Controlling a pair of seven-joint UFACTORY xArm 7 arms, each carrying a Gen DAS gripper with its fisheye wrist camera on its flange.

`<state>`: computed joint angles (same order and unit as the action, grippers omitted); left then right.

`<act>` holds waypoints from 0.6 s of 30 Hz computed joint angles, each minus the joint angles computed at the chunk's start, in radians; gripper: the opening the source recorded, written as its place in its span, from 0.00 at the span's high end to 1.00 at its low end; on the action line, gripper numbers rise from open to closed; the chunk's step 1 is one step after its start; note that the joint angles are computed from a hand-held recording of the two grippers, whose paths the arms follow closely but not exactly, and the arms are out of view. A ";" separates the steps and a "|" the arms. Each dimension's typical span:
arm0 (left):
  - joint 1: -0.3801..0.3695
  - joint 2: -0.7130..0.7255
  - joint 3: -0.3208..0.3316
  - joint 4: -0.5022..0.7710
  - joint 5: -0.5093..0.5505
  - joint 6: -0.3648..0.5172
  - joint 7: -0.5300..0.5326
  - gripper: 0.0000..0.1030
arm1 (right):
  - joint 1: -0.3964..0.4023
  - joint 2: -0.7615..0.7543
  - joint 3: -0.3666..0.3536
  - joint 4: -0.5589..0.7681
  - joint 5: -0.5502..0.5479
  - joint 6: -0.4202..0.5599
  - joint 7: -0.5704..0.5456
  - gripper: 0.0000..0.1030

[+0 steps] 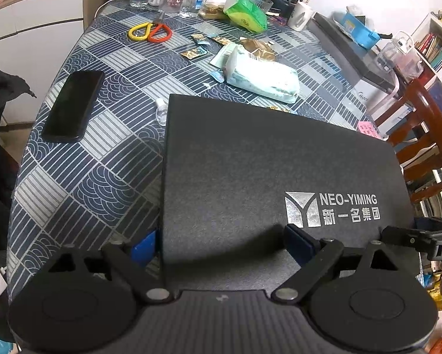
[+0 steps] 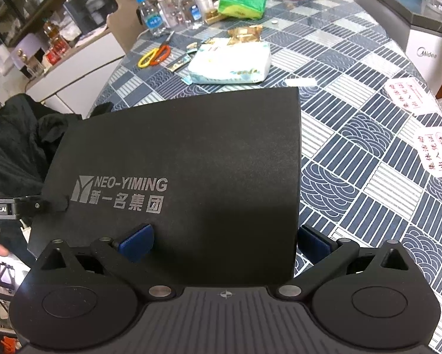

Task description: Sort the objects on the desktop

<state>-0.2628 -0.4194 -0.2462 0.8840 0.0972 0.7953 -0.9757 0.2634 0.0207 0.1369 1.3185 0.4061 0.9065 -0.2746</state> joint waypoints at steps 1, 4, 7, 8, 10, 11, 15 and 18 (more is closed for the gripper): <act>-0.001 0.002 0.001 0.000 -0.001 0.000 0.002 0.00 | 0.000 0.002 0.000 -0.001 -0.002 -0.001 0.000 0.00; -0.001 0.007 0.002 -0.002 -0.002 -0.001 0.001 0.00 | 0.001 0.003 0.001 -0.006 -0.005 -0.007 0.002 0.00; 0.000 0.010 0.001 -0.003 0.001 -0.002 -0.004 0.00 | 0.003 0.007 0.002 -0.007 -0.010 -0.011 0.007 0.00; 0.000 0.012 0.000 -0.003 0.003 -0.002 -0.006 0.00 | 0.003 0.009 0.002 -0.008 -0.012 -0.012 0.009 0.00; 0.000 0.014 -0.002 -0.005 0.007 -0.003 -0.010 0.00 | 0.003 0.012 0.002 -0.008 -0.011 -0.014 0.008 0.00; 0.000 0.014 -0.002 -0.006 0.008 -0.005 -0.012 0.00 | 0.003 0.012 0.003 -0.008 -0.012 -0.014 0.008 0.00; 0.000 0.018 -0.001 -0.007 0.009 -0.006 -0.017 0.00 | 0.002 0.015 0.003 -0.008 -0.012 -0.016 0.009 0.00; 0.001 0.023 -0.006 -0.006 0.019 -0.002 -0.027 0.00 | 0.002 0.013 0.003 -0.015 -0.015 -0.021 0.009 0.00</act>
<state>-0.2614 -0.3966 -0.2519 0.8781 0.1163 0.7932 -1.0027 0.2657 0.0336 0.1402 1.3040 0.3916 0.8851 -0.2657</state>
